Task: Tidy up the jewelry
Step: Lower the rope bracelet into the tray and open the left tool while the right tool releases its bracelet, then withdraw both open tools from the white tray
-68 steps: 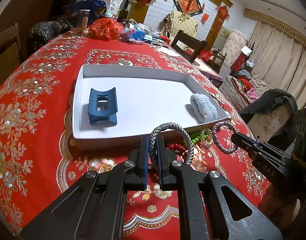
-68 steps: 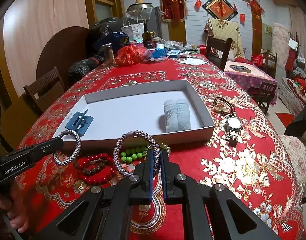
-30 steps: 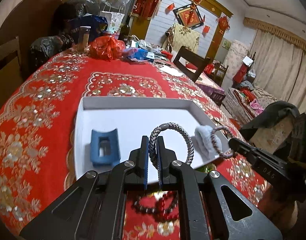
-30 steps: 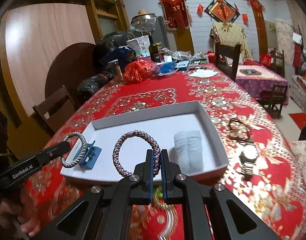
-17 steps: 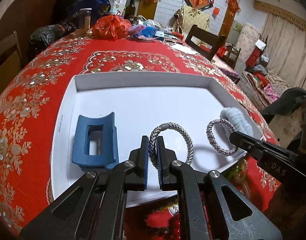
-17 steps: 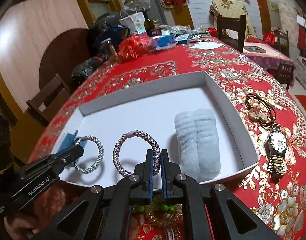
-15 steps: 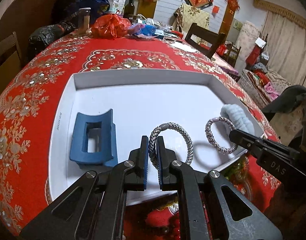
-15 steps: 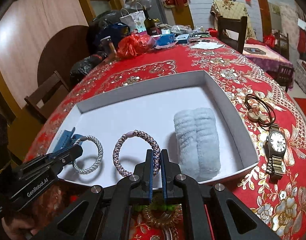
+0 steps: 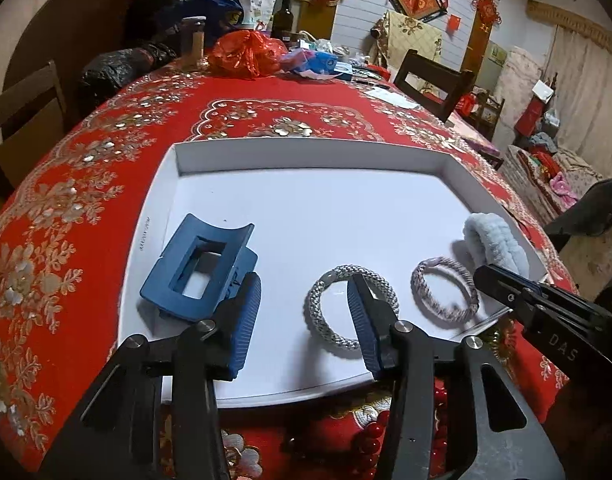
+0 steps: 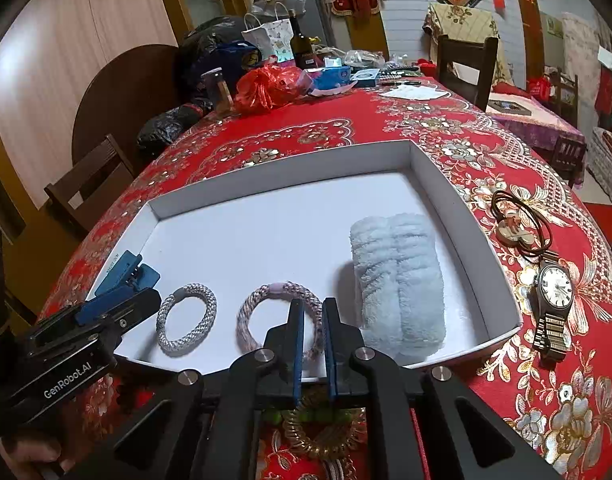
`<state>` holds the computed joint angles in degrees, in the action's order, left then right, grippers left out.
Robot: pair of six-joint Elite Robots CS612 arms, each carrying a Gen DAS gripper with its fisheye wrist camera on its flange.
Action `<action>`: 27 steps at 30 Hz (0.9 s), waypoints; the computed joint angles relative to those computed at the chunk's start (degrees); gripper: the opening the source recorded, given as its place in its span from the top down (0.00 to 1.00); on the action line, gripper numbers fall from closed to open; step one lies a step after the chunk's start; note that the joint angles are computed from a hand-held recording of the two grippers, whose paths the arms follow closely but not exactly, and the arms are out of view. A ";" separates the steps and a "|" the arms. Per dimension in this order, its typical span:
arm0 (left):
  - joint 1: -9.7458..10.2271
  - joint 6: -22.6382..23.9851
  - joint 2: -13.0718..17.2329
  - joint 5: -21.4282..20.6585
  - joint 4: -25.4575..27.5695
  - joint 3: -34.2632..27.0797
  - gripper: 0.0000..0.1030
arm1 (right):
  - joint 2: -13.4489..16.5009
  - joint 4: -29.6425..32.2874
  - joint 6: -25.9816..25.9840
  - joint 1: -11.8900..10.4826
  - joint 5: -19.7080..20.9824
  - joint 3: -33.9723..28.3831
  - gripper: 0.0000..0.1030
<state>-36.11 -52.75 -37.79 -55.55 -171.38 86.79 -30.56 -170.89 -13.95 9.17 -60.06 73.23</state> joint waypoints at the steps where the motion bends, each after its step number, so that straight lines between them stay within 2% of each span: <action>1: -0.13 -0.01 0.00 0.66 0.83 -0.18 0.57 | 0.00 -0.05 -0.10 0.02 -0.08 0.01 0.91; 7: -0.90 1.80 0.20 3.87 2.54 -0.90 0.57 | -0.10 -0.20 -0.64 0.11 -0.09 0.20 0.87; 21: -0.98 1.99 0.13 4.74 3.62 -1.05 0.57 | -0.33 0.14 -2.13 0.16 0.91 0.59 0.76; 26: -1.72 2.00 0.05 7.69 2.78 -0.57 0.57 | -0.38 0.42 -2.27 0.13 1.55 0.69 0.72; 27: -1.84 1.89 0.02 8.30 2.74 -0.50 0.53 | -0.38 0.42 -2.25 0.13 1.59 0.70 0.72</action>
